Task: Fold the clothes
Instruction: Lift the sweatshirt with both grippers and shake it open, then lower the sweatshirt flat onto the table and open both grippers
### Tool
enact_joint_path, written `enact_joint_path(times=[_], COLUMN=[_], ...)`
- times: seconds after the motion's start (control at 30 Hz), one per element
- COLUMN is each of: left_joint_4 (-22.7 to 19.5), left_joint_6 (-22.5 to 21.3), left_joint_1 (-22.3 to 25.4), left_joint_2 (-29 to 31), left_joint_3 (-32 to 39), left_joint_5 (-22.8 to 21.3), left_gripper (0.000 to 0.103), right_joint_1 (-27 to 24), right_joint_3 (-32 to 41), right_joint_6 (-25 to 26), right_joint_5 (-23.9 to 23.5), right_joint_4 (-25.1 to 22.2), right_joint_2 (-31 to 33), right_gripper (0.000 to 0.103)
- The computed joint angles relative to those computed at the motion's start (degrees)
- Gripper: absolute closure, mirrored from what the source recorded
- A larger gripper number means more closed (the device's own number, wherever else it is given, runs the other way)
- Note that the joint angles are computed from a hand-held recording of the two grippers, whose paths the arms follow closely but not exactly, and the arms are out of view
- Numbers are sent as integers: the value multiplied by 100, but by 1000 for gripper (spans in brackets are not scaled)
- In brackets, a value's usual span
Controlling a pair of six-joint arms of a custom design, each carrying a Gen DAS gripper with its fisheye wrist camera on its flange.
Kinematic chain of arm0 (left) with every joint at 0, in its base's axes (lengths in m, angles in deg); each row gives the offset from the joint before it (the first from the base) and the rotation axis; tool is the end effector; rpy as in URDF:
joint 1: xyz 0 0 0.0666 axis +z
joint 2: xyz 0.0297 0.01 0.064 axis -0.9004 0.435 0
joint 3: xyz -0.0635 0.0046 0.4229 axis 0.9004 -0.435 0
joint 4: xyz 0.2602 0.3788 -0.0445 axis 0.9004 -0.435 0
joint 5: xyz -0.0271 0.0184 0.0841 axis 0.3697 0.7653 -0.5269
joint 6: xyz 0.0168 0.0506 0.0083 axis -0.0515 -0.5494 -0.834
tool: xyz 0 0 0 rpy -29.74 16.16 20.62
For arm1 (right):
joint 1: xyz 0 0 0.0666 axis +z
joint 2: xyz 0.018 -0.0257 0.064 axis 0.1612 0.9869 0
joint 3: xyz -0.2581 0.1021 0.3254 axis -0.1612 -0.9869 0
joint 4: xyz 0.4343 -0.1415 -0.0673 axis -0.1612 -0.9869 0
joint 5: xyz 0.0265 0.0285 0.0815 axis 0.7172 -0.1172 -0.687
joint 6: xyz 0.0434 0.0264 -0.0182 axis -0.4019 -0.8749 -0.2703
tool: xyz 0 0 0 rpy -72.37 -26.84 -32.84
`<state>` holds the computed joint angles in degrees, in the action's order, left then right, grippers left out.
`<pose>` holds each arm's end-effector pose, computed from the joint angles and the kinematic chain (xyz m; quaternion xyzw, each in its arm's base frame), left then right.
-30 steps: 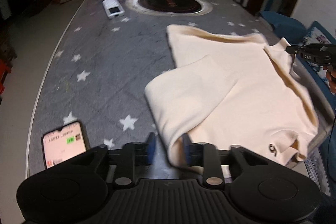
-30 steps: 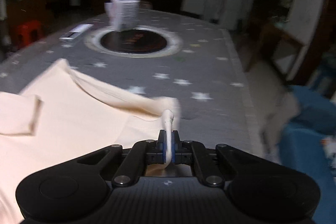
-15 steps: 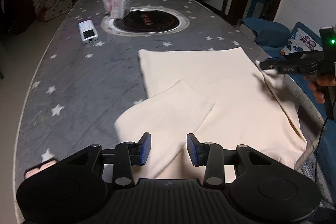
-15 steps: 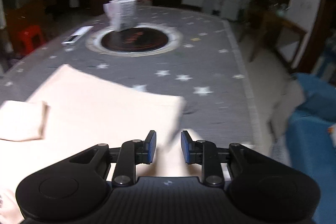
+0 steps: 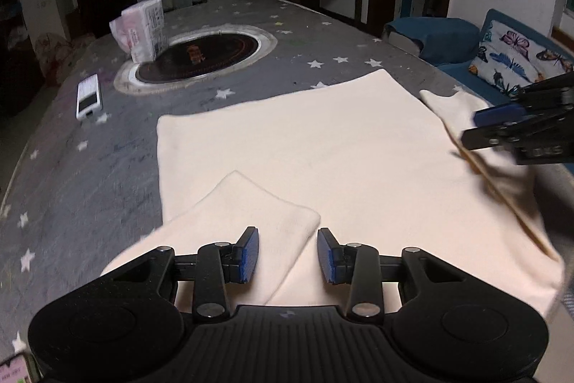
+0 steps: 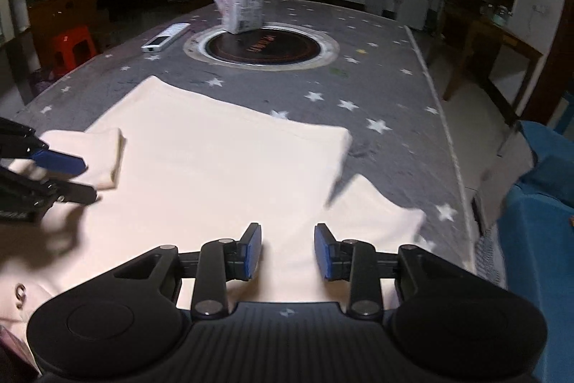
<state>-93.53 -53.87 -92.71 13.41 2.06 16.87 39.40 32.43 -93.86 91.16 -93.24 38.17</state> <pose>0.5331 -0.2938 0.3346 0.3343 0.8661 -0.1009 0.3576 0.4547 0.2471 0.3572 -0.0148 0.9297 -0.0359 0.3663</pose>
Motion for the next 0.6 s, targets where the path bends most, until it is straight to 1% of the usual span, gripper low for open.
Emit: enact_joint_path(times=[0.03,0.07,0.1,0.17,0.3,0.4,0.43,0.53,0.57,0.6], left_joint_4=[110,136,159,156,368,486,511,498,493,487], left_joint_6=[-56,-40,-18,154,532,824,932,1213,1282,1349], left_joint_1=[-29,-31,-30,24,221,439,534,797,884,970], left_joint_2=[6,7,7,-27,-263,-473,-549,-717,-769,-819], left_joint_3=[-30,-32,-35,-42,-201,-311,-344,-423,-458,-490], left_joint_5=[-85,-84,-81,-33,-185,-394,-476,-664,-722,-782], left_gripper=[73,84,92,97,98,98,98,98,98,98], right_joint_1=[-14,-27,-41,-73,-125,-201,-216,-204,-195,-164], right_joint_3=[-19,-39,-58,-80,-34,42,72,48,18,-13], right_joint_6=[-75,-151,-227,-364,-428,-583,-618,-620,-616,-611], right_joint_5=[17,34,51,59,146,91,100,195,221,353], right_joint_4=[-9,-19,-29,35,186,217,190,203,240,242], right_joint_2=[-18,-35,-53,-58,69,240,302,340,328,291], right_gripper=[71,71,71,71,71,72,75,92,95,100])
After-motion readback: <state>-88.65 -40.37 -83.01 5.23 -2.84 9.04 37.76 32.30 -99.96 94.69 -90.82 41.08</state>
